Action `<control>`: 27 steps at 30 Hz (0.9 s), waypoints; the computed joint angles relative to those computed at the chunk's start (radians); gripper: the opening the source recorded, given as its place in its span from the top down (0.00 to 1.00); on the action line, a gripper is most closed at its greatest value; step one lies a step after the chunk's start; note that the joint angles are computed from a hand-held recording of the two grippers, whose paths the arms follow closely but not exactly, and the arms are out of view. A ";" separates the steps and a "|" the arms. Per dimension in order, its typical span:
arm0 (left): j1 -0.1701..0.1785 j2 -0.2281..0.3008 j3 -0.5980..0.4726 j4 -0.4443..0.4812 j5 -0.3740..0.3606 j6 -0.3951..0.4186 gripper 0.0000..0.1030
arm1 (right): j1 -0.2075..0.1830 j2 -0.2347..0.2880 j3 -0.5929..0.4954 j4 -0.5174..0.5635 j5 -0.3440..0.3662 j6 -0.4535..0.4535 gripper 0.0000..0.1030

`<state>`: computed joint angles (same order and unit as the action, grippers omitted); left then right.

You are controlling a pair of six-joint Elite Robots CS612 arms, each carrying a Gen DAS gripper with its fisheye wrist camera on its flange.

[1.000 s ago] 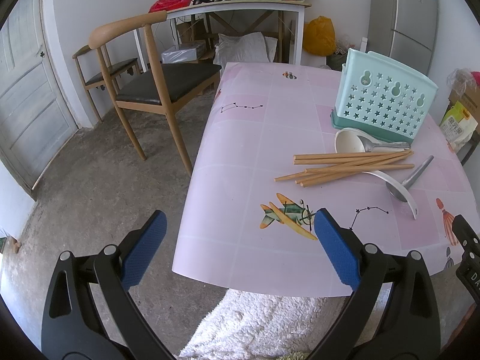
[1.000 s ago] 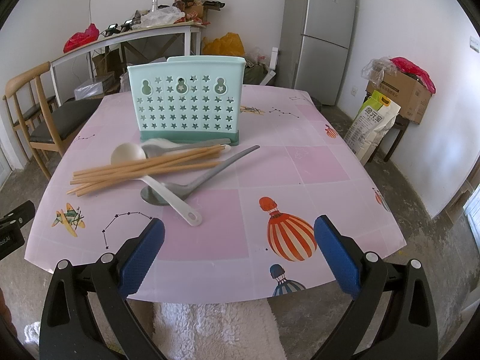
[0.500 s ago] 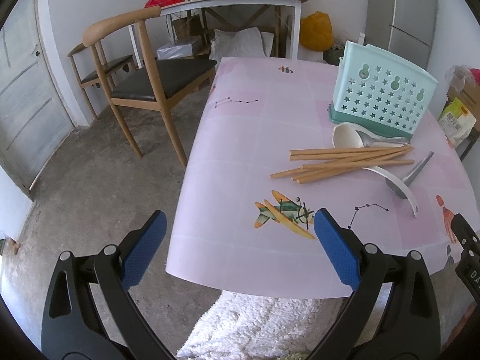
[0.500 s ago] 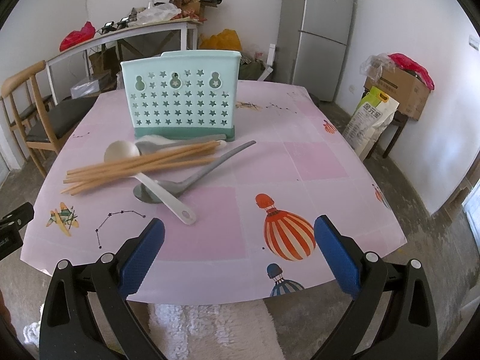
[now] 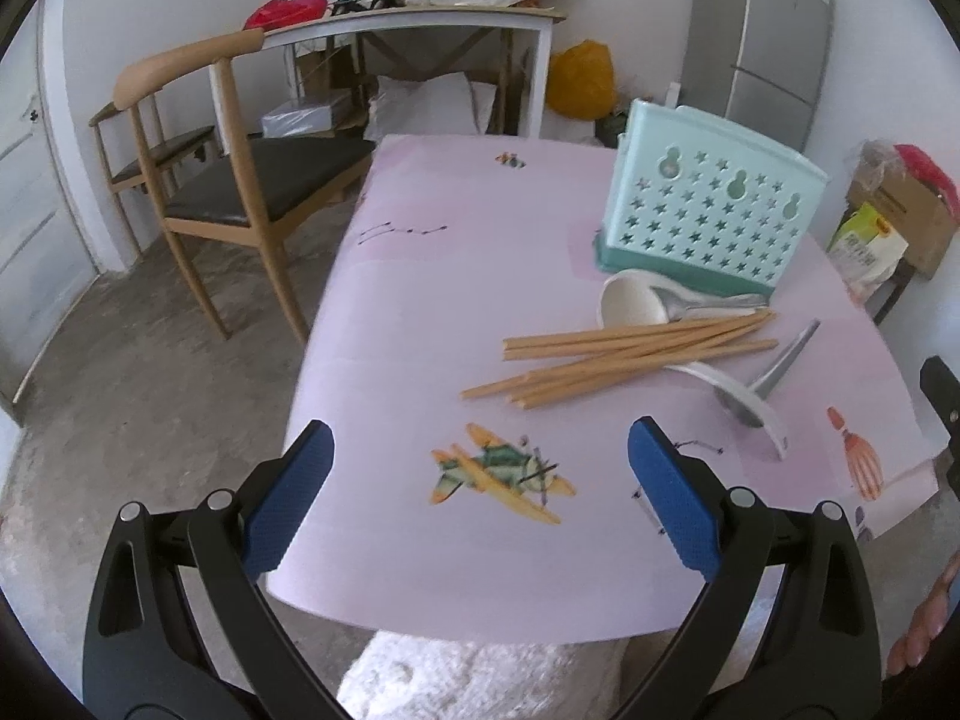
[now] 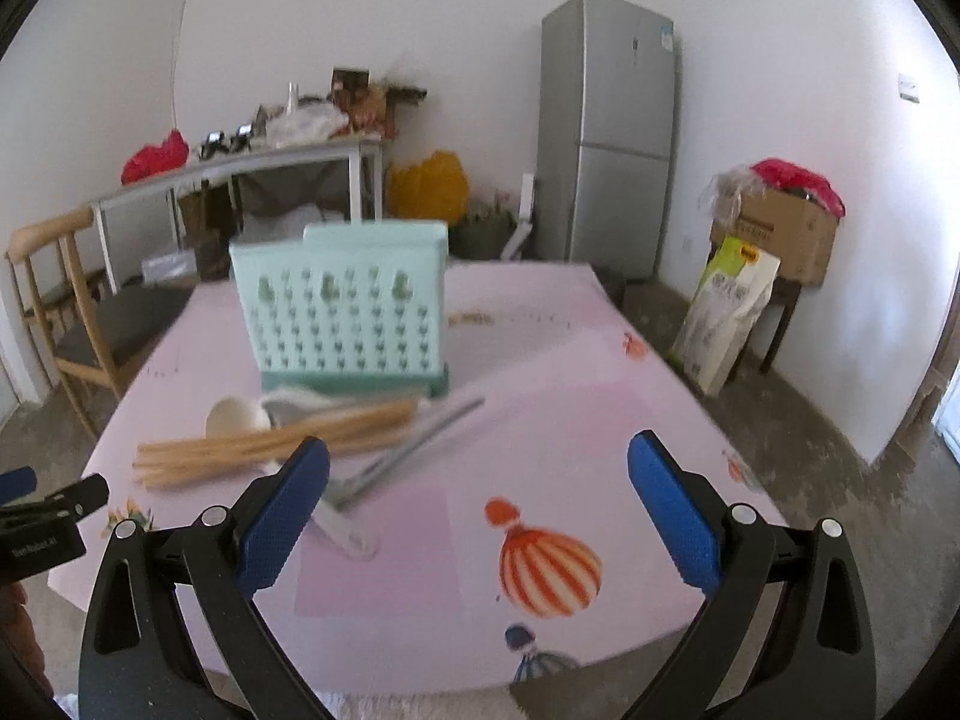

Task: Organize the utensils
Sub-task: 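Move the left gripper toward the wooden chopsticks beside the holder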

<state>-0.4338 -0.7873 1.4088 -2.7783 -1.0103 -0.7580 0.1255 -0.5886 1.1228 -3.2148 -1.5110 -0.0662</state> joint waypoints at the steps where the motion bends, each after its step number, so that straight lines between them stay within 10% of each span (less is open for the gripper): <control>1: 0.003 0.005 -0.004 -0.017 -0.011 0.010 0.08 | -0.003 0.003 -0.004 -0.013 0.011 0.008 0.06; 20: 0.031 0.065 -0.081 -0.117 -0.137 0.216 0.08 | -0.015 0.068 -0.115 0.204 0.236 -0.004 0.06; 27: 0.049 0.083 -0.131 -0.126 -0.181 0.276 0.39 | -0.022 0.076 -0.136 0.286 0.356 -0.001 0.06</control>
<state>-0.3850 -0.7041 1.2777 -2.9044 -1.1916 -0.4820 0.1037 -0.5126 0.9870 -2.9283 -1.1548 -0.0673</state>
